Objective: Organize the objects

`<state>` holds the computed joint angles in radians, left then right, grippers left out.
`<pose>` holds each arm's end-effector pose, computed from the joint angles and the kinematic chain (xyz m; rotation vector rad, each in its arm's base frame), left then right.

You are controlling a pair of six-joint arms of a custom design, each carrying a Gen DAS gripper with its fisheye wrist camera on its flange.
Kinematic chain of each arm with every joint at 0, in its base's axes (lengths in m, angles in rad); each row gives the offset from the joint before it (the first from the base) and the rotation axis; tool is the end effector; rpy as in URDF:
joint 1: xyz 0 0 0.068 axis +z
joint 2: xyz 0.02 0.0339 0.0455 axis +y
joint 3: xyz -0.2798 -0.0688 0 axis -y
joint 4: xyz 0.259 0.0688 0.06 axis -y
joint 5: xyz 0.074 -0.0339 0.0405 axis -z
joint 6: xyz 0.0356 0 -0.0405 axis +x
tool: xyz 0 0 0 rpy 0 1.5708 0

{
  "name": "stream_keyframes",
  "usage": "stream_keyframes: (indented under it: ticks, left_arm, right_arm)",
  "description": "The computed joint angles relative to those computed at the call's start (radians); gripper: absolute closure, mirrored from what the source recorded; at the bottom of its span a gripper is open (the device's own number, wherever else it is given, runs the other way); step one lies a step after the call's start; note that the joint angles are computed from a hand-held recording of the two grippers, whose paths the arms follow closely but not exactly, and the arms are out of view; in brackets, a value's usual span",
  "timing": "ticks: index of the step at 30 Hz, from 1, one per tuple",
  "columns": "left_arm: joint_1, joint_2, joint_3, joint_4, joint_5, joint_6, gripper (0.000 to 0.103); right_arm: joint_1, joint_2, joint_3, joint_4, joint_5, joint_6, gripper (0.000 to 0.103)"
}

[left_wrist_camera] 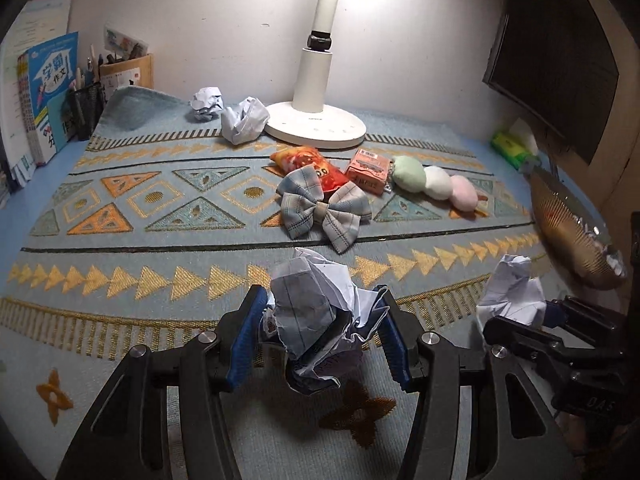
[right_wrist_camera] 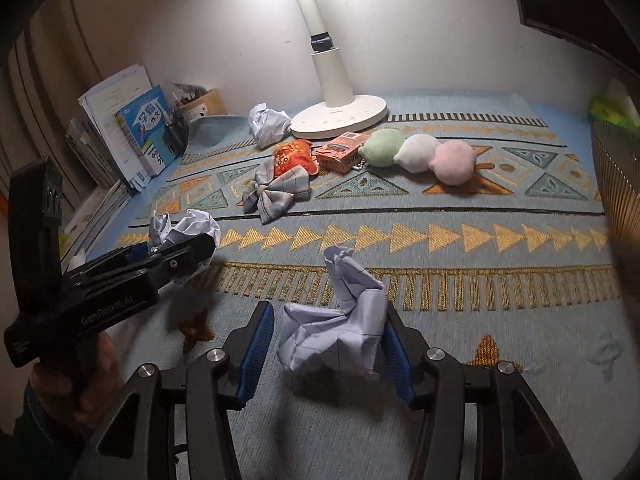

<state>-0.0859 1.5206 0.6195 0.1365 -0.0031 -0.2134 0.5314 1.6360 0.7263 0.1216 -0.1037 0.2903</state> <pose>0.2918 -0.0250 0.1513 -0.1506 2.3351 -0.1452 0.2755 0.1662 0.1475 -0.3417 2.3907 0.5128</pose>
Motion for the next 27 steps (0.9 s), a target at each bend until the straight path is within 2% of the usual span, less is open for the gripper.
stream_keyframes:
  ticks: [1, 2, 5, 9, 10, 12, 13, 16, 20, 24, 27]
  left_arm:
    - [-0.002, -0.011, -0.013, 0.019, -0.002, 0.001, 0.051]
    - [0.000, -0.013, -0.020, 0.030, 0.000, 0.004, 0.051]
    - [0.016, -0.001, -0.011, 0.018, 0.030, 0.000, 0.051]
    - [0.018, -0.002, -0.016, 0.026, 0.040, -0.003, 0.051]
    - [0.013, -0.002, -0.015, 0.026, 0.035, 0.002, 0.051]
    - [-0.004, -0.002, -0.015, 0.026, 0.014, 0.013, 0.051]
    - [-0.014, -0.003, -0.016, 0.028, 0.002, 0.018, 0.051]
    - [-0.032, -0.004, -0.013, 0.022, -0.019, 0.030, 0.051]
    - [-0.059, -0.006, -0.002, -0.008, -0.067, 0.011, 0.051]
    - [-0.111, -0.033, 0.043, -0.045, 0.021, -0.042, 0.051]
    - [-0.222, -0.020, 0.152, -0.065, 0.014, -0.041, 0.051]
  right_arm:
    - [-0.009, -0.008, -0.015, 0.013, -0.017, 0.009, 0.035]
    - [-0.015, -0.019, -0.035, 0.032, -0.025, 0.019, 0.027]
    - [-0.013, -0.032, -0.054, 0.045, -0.037, 0.022, 0.026]
    - [0.013, -0.032, -0.054, 0.043, 0.010, 0.026, 0.026]
    - [0.019, -0.024, -0.049, 0.042, 0.027, 0.032, 0.027]
    - [0.024, -0.001, -0.031, 0.022, 0.042, 0.031, 0.045]
    - [0.024, 0.002, -0.032, 0.026, 0.042, 0.029, 0.048]
    - [0.041, -0.029, -0.048, 0.033, 0.106, 0.031, 0.049]
    - [0.032, -0.174, -0.087, 0.002, 0.203, 0.006, 0.049]
    - [-0.053, -0.388, -0.087, -0.124, 0.325, -0.058, 0.049]
    - [-0.200, -0.510, -0.059, -0.220, 0.311, -0.088, 0.049]
